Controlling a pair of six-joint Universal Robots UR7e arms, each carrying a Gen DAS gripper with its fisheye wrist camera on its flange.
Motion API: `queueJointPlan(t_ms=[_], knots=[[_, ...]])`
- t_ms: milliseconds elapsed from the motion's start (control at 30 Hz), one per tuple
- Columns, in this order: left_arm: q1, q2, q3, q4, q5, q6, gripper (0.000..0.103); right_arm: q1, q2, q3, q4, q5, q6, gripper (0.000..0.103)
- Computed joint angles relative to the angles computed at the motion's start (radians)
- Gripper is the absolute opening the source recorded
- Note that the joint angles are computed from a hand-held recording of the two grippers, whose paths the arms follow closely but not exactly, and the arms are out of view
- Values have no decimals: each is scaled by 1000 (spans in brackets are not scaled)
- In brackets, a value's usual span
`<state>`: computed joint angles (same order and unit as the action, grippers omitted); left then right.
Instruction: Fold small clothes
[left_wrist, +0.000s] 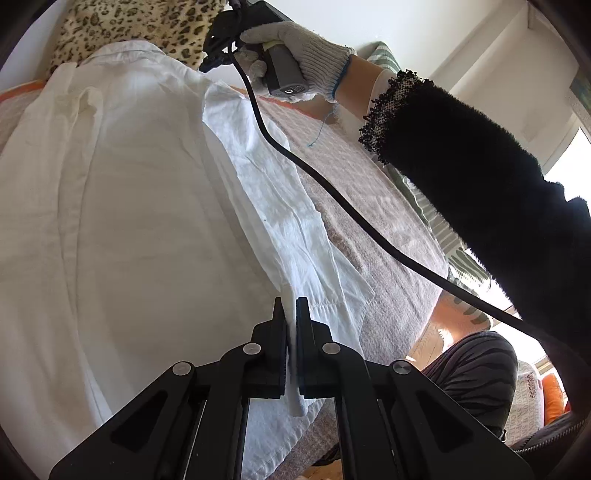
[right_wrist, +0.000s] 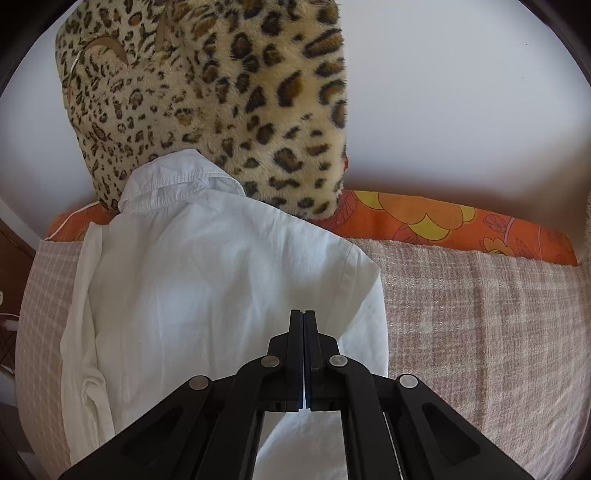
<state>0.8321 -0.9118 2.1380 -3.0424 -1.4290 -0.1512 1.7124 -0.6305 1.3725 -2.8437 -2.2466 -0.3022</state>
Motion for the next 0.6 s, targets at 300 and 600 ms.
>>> queueJointPlan(t_ms=[300, 600], knots=[[14, 1, -1, 6, 22, -14, 3, 28, 26, -35, 82, -93, -37, 42], [-4, 13, 0, -7, 30, 13, 3, 19, 56, -90, 176, -241, -11, 7]])
